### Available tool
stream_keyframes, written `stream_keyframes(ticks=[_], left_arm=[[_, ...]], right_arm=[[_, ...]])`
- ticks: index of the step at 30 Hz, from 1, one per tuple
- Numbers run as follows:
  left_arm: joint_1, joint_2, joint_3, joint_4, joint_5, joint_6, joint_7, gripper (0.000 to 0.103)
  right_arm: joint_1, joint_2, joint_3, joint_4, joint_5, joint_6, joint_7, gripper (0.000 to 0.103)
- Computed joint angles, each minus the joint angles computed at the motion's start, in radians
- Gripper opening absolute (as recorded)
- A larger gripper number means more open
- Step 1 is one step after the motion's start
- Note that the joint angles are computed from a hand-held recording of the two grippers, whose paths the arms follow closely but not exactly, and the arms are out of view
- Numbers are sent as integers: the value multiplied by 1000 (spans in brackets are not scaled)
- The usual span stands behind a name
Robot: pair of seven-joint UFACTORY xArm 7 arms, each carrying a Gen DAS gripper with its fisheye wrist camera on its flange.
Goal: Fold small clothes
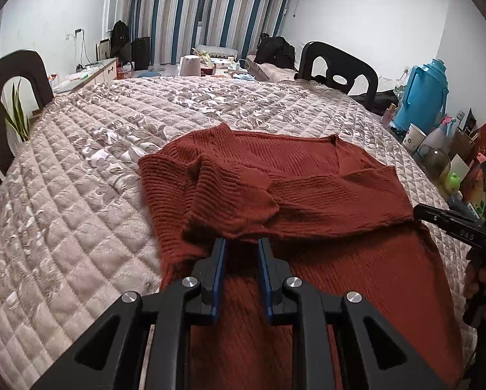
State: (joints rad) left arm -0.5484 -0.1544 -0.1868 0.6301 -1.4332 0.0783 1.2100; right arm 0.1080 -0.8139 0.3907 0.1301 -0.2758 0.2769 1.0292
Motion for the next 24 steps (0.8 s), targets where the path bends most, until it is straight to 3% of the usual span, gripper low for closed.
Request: stream_keyframes(ticks=[5, 14, 21, 24], left_arm=[[-23, -72, 0, -65, 40, -31, -47, 26], [-99, -262, 36, -220, 152, -75, -173, 35], [-54, -485, -51, -388, 315, -49, -374, 41], [-30, -602, -101, -464, 367, -12, -459, 42]], right_arm=[[103, -137, -11, -35, 36, 70, 19, 10], [319, -382, 55, -75, 85, 260, 158, 17], [494, -450, 167, -46, 93, 413, 324, 18], [549, -433, 221, -22, 86, 447, 400, 28]])
